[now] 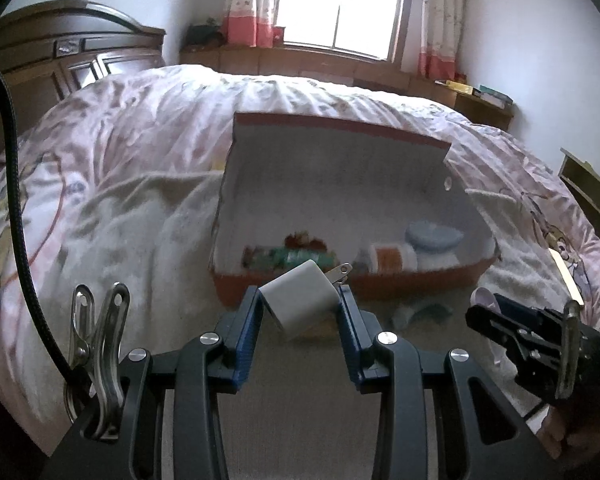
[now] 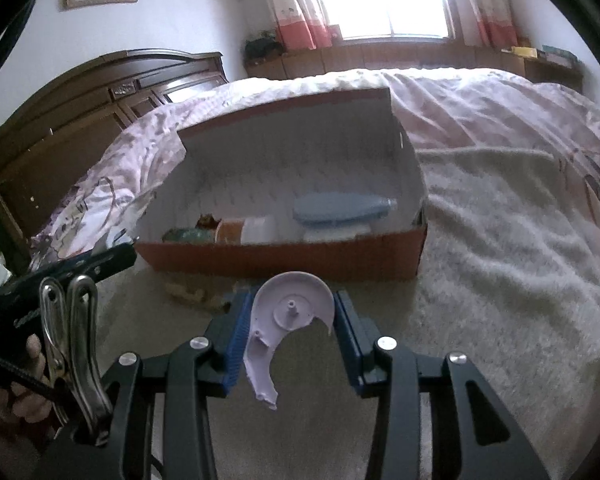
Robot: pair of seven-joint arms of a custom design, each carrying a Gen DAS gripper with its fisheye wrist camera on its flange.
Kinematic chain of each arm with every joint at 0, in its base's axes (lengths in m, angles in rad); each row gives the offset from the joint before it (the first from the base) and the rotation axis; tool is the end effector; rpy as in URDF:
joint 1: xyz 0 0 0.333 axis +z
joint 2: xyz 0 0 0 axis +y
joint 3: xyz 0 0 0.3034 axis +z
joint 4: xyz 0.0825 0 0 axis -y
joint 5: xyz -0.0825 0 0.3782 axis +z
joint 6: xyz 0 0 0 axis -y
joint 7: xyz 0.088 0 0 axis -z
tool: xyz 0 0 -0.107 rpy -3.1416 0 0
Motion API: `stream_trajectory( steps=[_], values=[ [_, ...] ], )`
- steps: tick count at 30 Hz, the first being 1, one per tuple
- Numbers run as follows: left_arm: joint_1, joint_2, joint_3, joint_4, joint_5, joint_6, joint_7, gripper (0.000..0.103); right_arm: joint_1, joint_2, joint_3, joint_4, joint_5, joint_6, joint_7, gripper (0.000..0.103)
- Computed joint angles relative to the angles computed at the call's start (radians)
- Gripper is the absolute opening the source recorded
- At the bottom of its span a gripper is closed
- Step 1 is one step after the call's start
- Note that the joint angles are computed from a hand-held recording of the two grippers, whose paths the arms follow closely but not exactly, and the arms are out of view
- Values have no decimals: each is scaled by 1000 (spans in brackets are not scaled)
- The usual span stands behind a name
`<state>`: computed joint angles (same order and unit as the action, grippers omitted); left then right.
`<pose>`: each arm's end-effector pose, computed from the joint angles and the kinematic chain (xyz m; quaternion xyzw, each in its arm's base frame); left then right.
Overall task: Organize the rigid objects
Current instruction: 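Carry the white plug and lavender disc over the cardboard box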
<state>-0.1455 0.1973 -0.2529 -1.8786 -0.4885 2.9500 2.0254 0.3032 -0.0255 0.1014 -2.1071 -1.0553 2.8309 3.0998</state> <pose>0.6107 -0.2113 0.4978 -0.5009 0.7451 -0.3996 0.1849 0.5060 0.2654 0.4843 -0.5584 0.6974 -0.2575 0.3681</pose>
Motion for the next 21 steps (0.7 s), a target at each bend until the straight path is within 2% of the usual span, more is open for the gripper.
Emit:
stream_trajectory(
  steps=[9, 21],
  values=[
    [-24, 93, 25, 156, 92, -47, -86, 38, -22, 26, -23, 64, -35, 68, -9, 43],
    [-58, 227, 47, 350, 215, -114, -194, 38, -23, 127, -84, 208, 19, 86, -104, 43]
  ],
)
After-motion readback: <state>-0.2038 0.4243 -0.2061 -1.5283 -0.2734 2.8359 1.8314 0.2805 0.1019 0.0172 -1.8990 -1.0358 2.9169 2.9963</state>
